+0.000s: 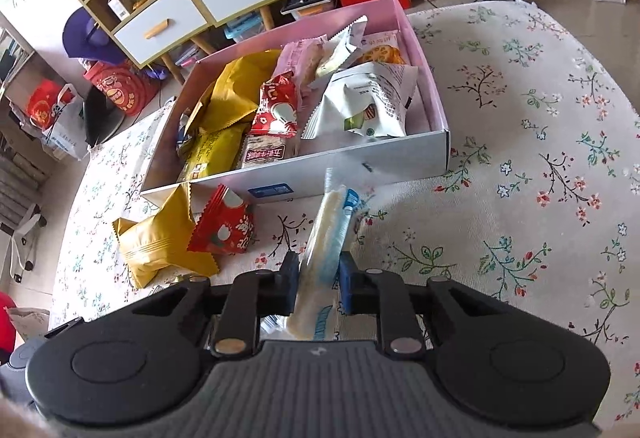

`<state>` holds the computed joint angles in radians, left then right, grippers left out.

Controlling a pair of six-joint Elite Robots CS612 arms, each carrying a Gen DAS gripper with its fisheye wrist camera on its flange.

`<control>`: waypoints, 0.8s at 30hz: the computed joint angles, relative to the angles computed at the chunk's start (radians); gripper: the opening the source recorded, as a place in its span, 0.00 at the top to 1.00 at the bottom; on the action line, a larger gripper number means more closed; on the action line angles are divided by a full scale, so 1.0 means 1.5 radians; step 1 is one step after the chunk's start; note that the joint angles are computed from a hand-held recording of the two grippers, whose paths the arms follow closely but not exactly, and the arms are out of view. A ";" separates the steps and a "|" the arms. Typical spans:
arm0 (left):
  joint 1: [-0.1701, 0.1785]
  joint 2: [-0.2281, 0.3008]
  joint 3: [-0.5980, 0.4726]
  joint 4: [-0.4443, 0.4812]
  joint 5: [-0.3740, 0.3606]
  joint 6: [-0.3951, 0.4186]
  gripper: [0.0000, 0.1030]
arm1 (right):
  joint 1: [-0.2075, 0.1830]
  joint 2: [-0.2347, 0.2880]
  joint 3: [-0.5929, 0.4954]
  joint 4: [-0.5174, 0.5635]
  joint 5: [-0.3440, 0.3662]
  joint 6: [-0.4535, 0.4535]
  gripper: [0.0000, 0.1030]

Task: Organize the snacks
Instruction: 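Carry the white packet and stick packet over the pink box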

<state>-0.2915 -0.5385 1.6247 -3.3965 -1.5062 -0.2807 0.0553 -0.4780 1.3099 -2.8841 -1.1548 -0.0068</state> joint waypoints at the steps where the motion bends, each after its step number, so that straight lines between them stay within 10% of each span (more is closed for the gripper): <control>1: 0.001 -0.001 0.000 -0.001 -0.002 -0.002 0.54 | -0.001 -0.001 0.001 -0.002 0.001 -0.001 0.84; 24: -0.006 -0.017 0.012 -0.046 0.014 -0.047 0.54 | -0.018 -0.017 0.025 -0.039 0.040 0.004 0.87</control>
